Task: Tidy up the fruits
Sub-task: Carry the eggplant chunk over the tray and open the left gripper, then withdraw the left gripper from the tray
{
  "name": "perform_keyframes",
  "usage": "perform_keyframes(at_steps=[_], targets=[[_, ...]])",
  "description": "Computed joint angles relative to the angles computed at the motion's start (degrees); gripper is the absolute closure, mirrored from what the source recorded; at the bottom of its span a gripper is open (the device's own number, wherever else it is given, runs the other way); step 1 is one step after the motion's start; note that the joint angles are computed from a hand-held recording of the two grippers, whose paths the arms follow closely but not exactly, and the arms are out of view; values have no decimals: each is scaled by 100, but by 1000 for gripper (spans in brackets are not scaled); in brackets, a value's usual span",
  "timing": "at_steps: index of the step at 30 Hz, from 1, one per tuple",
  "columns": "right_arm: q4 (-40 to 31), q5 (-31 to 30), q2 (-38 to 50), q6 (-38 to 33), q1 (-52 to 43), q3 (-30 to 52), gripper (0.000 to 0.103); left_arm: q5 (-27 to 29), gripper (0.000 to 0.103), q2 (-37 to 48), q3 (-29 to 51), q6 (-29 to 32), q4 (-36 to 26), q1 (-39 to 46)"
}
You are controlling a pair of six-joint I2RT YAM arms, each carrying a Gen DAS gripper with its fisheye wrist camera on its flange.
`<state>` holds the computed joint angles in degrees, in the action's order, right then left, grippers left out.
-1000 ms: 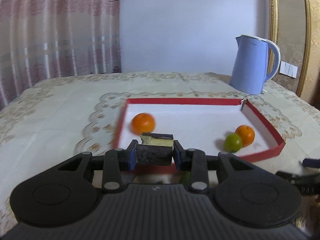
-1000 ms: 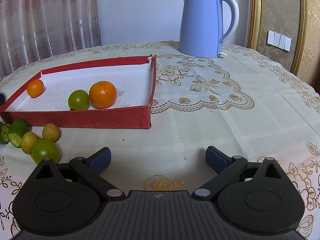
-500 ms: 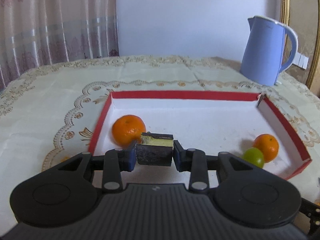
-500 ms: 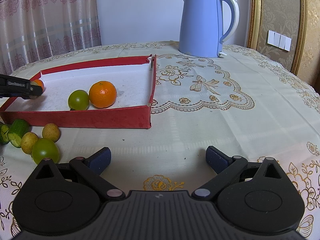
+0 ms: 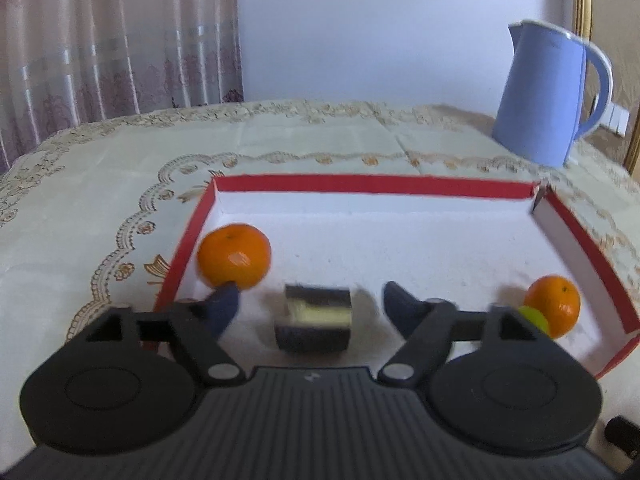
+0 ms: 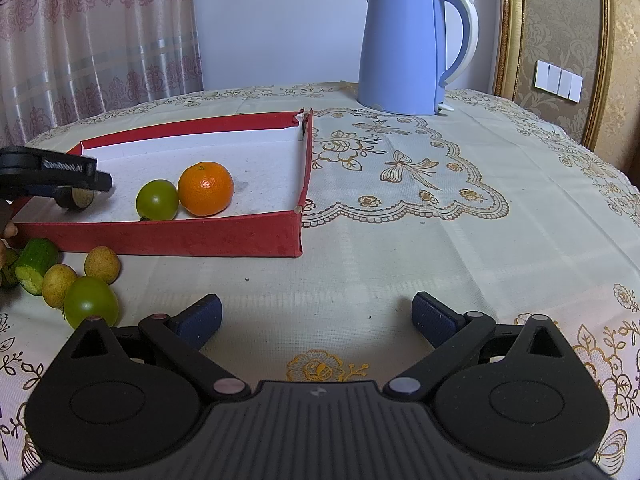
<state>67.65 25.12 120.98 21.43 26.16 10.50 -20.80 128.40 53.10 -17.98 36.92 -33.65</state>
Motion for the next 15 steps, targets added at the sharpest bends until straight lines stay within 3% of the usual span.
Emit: perform_keyframes(at_steps=[15], targets=[[2, -3, -3, -1, -3, -3, 1, -336, 5, -701, -1576, -257, 1297, -183]])
